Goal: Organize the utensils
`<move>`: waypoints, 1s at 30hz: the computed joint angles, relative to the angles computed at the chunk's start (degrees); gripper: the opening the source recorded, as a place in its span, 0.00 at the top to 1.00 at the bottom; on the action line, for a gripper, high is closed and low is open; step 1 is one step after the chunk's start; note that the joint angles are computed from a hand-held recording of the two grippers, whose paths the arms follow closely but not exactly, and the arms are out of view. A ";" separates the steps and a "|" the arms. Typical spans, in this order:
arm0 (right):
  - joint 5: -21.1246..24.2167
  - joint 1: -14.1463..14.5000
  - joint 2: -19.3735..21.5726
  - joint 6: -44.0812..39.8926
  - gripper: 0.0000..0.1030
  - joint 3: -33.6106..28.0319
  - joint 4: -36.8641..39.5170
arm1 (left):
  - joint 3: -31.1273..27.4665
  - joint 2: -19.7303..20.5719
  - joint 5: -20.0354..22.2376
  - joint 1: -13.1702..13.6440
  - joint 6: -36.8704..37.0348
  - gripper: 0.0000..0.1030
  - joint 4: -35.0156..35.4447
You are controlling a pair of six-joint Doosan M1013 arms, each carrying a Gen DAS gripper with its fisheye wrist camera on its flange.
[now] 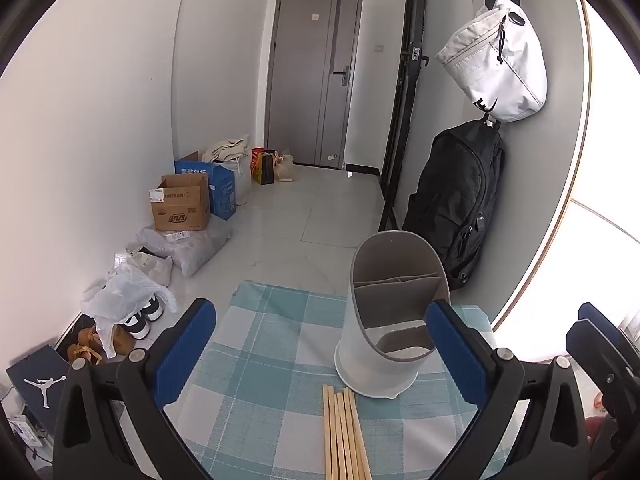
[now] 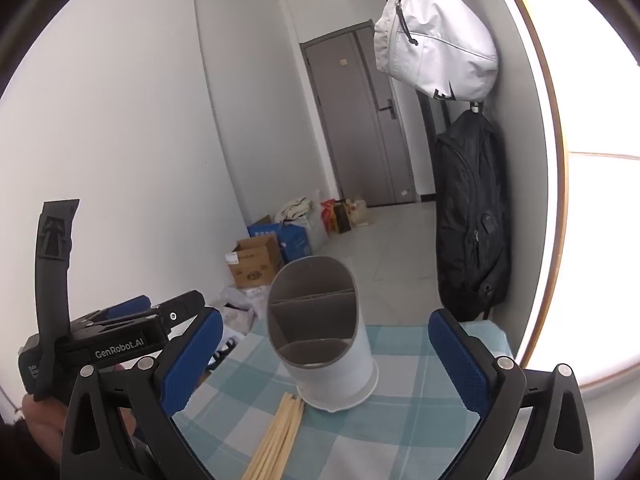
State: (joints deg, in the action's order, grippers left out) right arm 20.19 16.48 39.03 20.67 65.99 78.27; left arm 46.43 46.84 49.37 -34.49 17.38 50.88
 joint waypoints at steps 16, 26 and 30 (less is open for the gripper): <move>-0.31 0.00 0.00 2.41 0.00 -0.27 -2.35 | -0.26 0.23 0.32 0.15 1.06 0.01 -1.68; -0.37 0.05 0.09 1.26 0.00 -0.18 -1.68 | -0.47 0.35 0.71 0.09 1.17 0.01 -1.22; -0.42 0.09 0.11 1.24 0.00 -0.21 -1.94 | -0.58 0.35 0.63 0.10 1.63 0.01 -1.85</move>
State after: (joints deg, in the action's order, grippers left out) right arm 19.77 16.57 39.14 21.91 65.78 76.33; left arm 45.85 47.19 50.01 -34.39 19.01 49.03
